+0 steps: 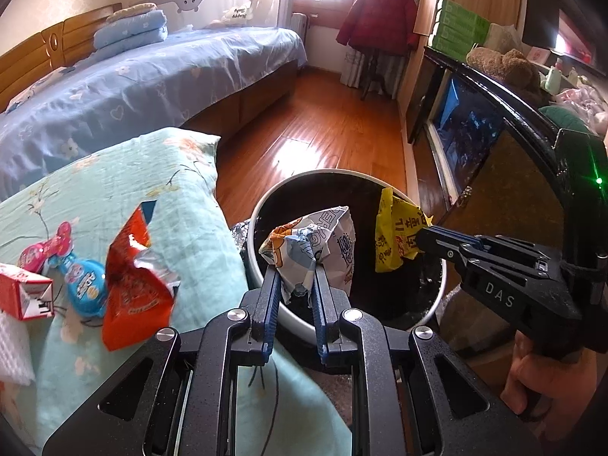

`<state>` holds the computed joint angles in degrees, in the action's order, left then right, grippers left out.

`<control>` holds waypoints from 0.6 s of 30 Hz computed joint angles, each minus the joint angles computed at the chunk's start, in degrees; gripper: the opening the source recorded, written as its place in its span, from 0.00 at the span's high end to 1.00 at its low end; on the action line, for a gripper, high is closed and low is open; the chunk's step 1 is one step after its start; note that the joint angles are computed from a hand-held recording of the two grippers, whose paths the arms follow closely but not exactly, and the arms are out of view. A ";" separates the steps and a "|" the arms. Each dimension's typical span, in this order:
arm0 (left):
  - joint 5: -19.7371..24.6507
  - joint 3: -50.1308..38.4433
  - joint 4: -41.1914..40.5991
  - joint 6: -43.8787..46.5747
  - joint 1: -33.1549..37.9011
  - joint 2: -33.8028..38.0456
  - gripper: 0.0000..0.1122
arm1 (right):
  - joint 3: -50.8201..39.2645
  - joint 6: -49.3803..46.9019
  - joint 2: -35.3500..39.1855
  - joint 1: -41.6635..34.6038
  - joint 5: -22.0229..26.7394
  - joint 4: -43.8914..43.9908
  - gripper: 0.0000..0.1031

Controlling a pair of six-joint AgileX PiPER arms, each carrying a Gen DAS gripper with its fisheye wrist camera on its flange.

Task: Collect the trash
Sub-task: 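Carry both held wrappers over the black trash bin, then open the left tool while the right tool opens, dropping both wrappers into the bin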

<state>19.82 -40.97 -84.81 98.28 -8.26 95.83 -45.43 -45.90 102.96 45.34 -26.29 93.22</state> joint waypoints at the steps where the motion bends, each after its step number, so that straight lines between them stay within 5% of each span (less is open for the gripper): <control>1: -0.16 -0.33 0.03 -0.23 -0.26 0.40 0.87 | -0.10 -0.19 0.10 -0.29 0.18 0.07 0.89; 6: -1.14 -1.16 0.31 -0.92 -1.56 1.65 0.83 | -0.66 -1.32 0.72 -1.21 0.61 0.65 0.88; 8: -0.70 -1.24 1.35 -1.80 -1.51 1.64 0.74 | -0.77 -1.69 0.80 -1.56 0.88 0.70 0.85; 11: -1.65 0.51 -3.66 3.11 -1.41 0.08 0.46 | -0.73 -1.42 0.67 -1.69 1.03 0.80 0.50; 18: 1.36 6.67 -8.45 10.06 5.93 -5.29 0.40 | 0.24 2.63 -0.69 0.98 -1.07 -0.76 0.33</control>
<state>21.18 -34.30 -93.26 108.34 -2.33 90.54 -45.18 -43.27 102.27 46.32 -27.36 92.46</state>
